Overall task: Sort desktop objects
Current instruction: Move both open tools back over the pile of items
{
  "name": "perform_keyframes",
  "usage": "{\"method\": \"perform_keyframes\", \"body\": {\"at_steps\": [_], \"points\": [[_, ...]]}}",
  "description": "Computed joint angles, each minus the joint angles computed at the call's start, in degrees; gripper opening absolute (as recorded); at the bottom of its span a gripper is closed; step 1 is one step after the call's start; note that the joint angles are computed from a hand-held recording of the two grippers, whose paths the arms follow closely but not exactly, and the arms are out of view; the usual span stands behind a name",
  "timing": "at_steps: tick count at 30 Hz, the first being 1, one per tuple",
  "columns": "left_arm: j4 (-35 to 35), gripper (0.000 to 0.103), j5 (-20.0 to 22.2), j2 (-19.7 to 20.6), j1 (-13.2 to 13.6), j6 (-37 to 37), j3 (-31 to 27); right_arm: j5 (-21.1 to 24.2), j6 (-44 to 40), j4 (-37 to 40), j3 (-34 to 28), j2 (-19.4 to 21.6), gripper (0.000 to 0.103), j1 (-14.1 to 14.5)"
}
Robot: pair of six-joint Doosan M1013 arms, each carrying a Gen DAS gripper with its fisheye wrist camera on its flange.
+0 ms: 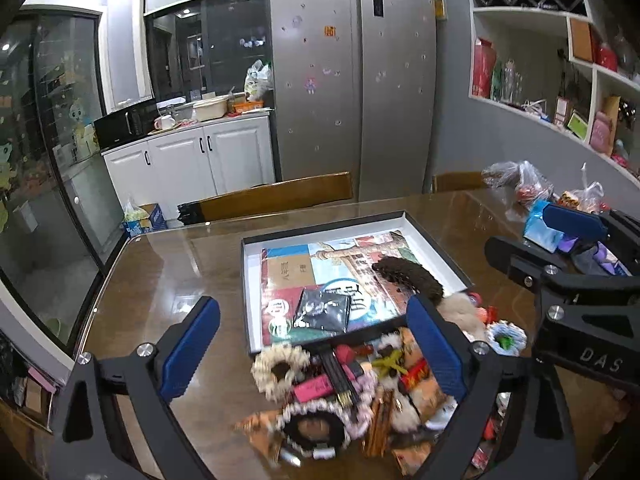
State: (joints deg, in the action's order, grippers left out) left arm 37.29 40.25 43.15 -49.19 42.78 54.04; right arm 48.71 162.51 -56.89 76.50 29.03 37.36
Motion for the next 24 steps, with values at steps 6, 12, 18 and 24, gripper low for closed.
{"method": "perform_keyframes", "body": {"at_steps": [6,12,18,24], "points": [[3.3,0.096,-2.3,-4.1,-1.3,-6.6,7.5,2.2,2.5,-2.7,3.1,-2.4,0.080,2.9],[7.6,0.096,-3.3,-7.1,-2.8,-14.9,15.4,2.4,5.7,-3.6,6.8,-4.4,0.080,5.1],[9.0,0.096,-7.4,-9.1,-3.2,-21.5,22.5,3.0,10.2,-1.9,11.5,-6.0,0.080,7.1],[5.2,0.096,-7.1,-8.0,-3.4,-18.2,22.3,3.0,10.7,2.0,14.7,-6.5,0.080,7.4]]}}
